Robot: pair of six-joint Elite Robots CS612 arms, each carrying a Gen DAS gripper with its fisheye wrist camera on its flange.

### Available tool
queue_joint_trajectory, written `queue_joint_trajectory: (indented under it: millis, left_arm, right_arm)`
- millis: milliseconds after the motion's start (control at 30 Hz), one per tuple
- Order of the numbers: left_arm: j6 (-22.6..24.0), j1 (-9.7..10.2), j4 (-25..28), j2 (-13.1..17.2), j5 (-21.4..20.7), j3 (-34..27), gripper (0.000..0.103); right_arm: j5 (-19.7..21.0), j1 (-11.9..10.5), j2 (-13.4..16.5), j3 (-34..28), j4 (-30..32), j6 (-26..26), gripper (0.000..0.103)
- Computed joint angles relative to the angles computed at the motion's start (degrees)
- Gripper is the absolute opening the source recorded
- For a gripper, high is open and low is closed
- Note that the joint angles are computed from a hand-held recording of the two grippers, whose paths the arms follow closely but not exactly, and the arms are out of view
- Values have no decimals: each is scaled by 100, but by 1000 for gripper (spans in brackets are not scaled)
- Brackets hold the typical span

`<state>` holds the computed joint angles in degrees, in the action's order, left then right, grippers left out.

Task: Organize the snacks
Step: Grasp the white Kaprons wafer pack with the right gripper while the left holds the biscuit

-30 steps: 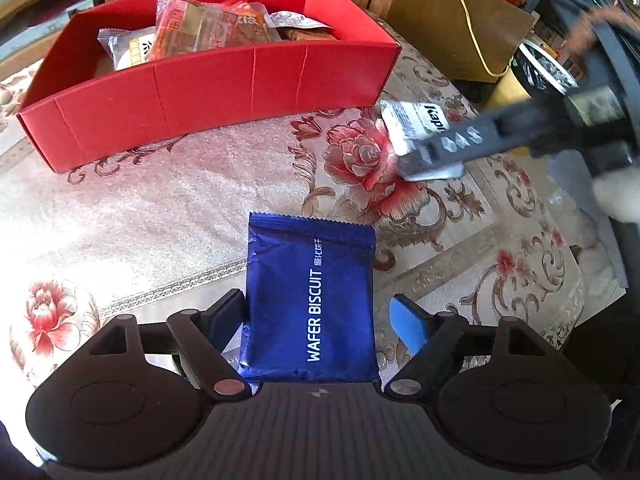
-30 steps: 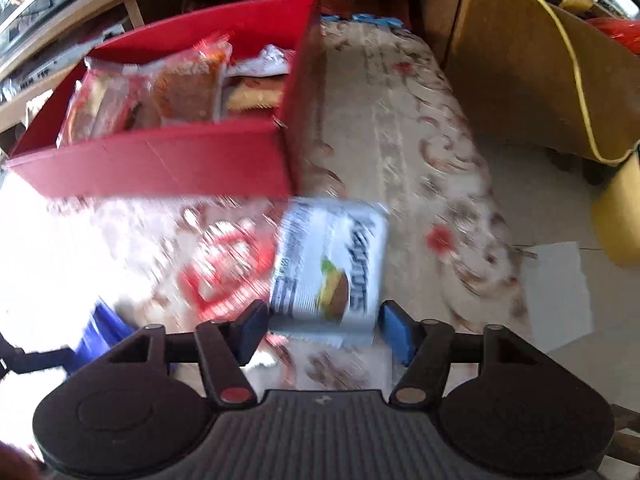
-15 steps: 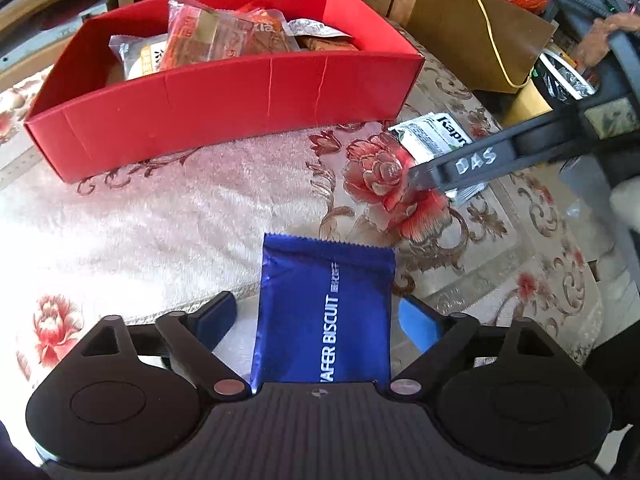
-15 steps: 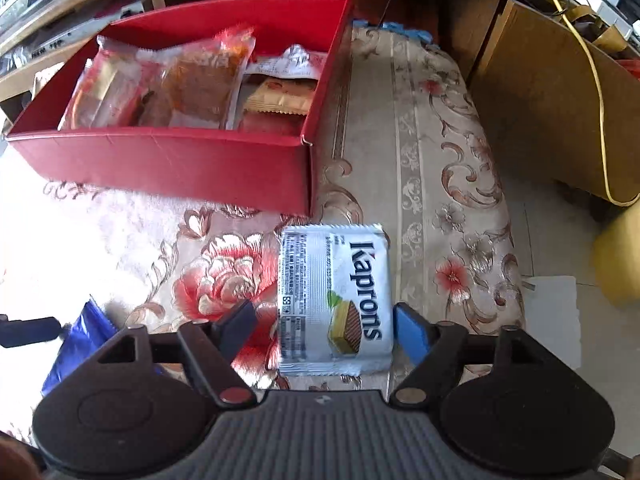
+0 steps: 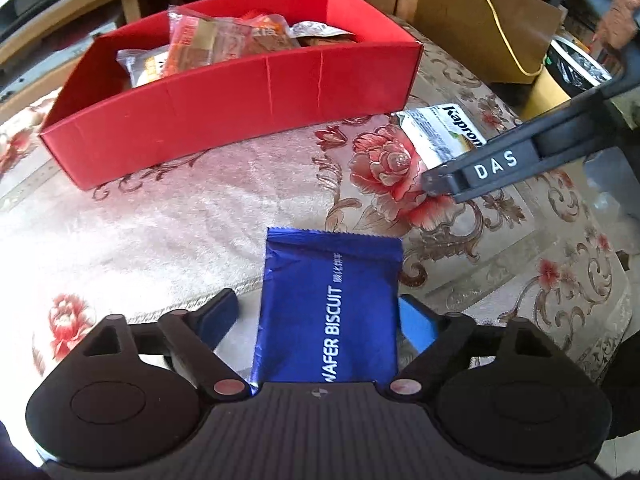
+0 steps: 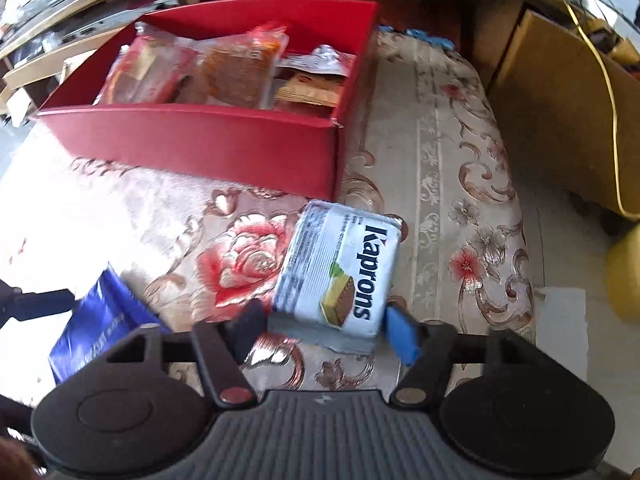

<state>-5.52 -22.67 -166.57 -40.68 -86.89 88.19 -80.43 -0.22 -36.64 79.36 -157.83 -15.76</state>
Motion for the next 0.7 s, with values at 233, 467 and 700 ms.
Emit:
queue_joint_trajectory:
  millis: [233,467,700]
  left_arm:
    - [-456,27,-117,-133,-42,196,70]
    - [-601,4,-185,-258,-14,418,70]
    - [-633,-25,-166,-267,182,459,80]
  right_arm:
    - [263,37,-249,460,-276,-352,53]
    - [286,75,-443,863,-401,-552,53]
    - [326,65,-432,877,-384,-538,56]
